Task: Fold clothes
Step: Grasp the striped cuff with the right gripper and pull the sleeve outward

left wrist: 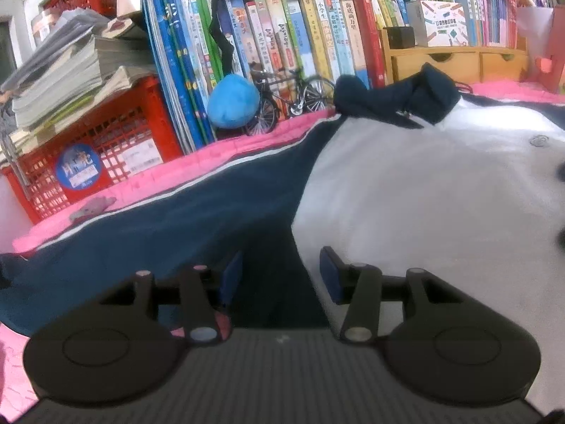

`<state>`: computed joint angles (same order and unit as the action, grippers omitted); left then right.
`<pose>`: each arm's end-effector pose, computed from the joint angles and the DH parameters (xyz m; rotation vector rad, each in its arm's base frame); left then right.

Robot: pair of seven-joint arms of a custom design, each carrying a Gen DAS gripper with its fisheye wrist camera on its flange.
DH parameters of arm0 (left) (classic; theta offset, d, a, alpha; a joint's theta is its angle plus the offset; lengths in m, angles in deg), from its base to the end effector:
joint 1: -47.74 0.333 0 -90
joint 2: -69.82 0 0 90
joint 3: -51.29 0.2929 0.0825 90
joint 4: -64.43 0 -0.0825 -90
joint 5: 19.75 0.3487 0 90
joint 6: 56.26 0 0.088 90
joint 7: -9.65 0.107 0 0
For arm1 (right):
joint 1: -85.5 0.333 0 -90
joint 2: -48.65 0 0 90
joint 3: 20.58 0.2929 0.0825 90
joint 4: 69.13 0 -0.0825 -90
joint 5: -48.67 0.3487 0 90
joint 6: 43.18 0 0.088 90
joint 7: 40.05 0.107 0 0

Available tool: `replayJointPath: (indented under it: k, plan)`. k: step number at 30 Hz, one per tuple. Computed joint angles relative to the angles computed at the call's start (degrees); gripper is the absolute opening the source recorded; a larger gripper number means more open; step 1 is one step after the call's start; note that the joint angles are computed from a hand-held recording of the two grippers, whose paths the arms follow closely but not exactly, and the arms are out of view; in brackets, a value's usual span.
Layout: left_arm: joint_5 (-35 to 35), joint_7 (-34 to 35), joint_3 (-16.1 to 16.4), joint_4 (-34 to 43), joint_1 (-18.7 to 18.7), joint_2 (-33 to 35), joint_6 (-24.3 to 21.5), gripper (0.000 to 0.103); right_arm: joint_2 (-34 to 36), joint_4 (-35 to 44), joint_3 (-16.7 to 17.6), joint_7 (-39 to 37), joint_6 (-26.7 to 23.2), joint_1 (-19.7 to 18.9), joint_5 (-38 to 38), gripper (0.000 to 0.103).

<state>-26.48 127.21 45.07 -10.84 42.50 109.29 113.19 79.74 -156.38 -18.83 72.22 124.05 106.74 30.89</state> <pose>0.7302 -0.1134 0.4466 -1.1665 2.0034 -0.8490 0.6435 0.2884 0.4421 -1.8779 1.4245 -0.6143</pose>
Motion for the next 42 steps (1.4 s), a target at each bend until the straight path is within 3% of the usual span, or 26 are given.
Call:
replayJointPath:
  k: [2,6,9,11,12,13,15,16,19,21,24,26,27,29,30,31,33,36,38,40,42]
  plan:
    - [-0.10,-0.15,-0.04,0.20,0.10,0.07,-0.22,0.049,-4.40,-6.57,-1.42,1.34,1.56,-1.16,1.34,0.103]
    - [-0.32,-0.03,-0.32,0.58,0.43,0.26,-0.56,0.050,-12.82,-16.66,-17.69,23.44,-1.90,7.57,-16.29,0.103]
    - [0.01,-0.12,0.07,0.50,0.16,0.25,-0.27,0.052,-18.18,-21.76,-25.70,41.01,-8.40,11.52,-31.91,0.103]
    - [0.28,-0.09,0.29,0.29,-0.01,0.19,0.04,0.052,-22.52,-26.20,-25.62,46.06,-8.64,8.65,-32.63,0.102]
    - [0.36,-0.10,0.36,0.23,-0.06,0.17,0.14,0.052,-24.37,-27.57,-25.91,51.29,-11.28,8.34,-34.68,0.103]
    - [0.45,-0.12,0.44,0.17,-0.12,0.15,0.24,0.052,-26.23,-28.33,-27.01,58.73,-17.11,9.93,-40.73,0.102]
    - [0.36,-0.07,0.24,0.36,0.04,0.25,0.06,0.052,-30.98,-31.87,-26.34,70.57,-23.90,9.70,-52.16,0.102]
    - [0.28,-0.08,0.16,0.44,0.11,0.29,-0.02,0.052,-32.80,-33.29,-25.72,75.44,-26.98,8.96,-54.29,0.102]
    - [0.10,-0.60,0.36,0.92,0.08,0.54,-0.36,0.056,-35.99,-35.47,-24.00,89.39,-38.19,5.91,-53.12,0.102]
    - [0.15,-1.27,0.75,1.07,-0.10,0.60,-0.47,0.059,-37.11,-36.60,-24.02,95.33,-39.36,2.91,-50.56,0.101]
    - [0.38,-1.95,1.03,1.27,-0.20,0.70,-0.59,0.061,-35.66,-36.00,-25.69,92.74,-32.59,-1.26,-45.22,0.102]
    - [0.82,-2.59,1.67,1.24,-0.63,0.73,-0.34,0.063,-34.22,-34.41,-25.74,87.21,-29.14,-3.41,-44.03,0.046]
    - [1.29,-3.26,2.45,1.08,-1.17,0.69,-0.01,0.065,-34.02,-33.67,-25.44,85.27,-27.42,-4.40,-45.34,0.024]
    - [2.67,-4.66,4.30,0.58,-2.53,0.58,0.98,0.066,-35.08,-33.70,-23.52,92.23,-28.66,-5.66,-59.69,0.024]
    - [3.41,-5.14,5.05,0.28,-3.09,0.52,1.53,0.066,-35.64,-33.93,-19.56,94.71,-31.64,-8.05,-66.67,0.025]
    - [4.15,-5.62,5.80,-0.01,-3.66,0.46,2.08,0.067,-35.21,-33.69,-17.60,94.30,-35.31,-8.71,-69.64,0.036]
    - [5.21,-6.30,6.66,-0.34,-4.28,0.40,2.74,0.067,-32.13,-31.14,-18.60,87.11,-38.45,-8.10,-63.52,0.040]
    - [6.16,-6.89,7.18,-0.61,-4.64,0.37,3.27,0.066,-29.82,-29.40,-17.70,77.48,-37.02,-11.08,-48.63,0.042]
    - [6.49,-7.12,7.21,-0.66,-4.64,0.38,3.40,0.066,-30.34,-30.06,-14.96,78.28,-41.57,-10.95,-50.41,0.047]
    - [6.49,-7.12,6.80,-0.52,-4.30,0.43,3.24,0.066,-30.37,-29.73,-11.34,77.87,-49.08,-9.96,-53.46,0.071]
    - [6.47,-7.11,6.50,-0.40,-4.07,0.48,3.12,0.066,-30.82,-29.45,-7.71,76.31,-54.07,-8.98,-56.97,0.075]
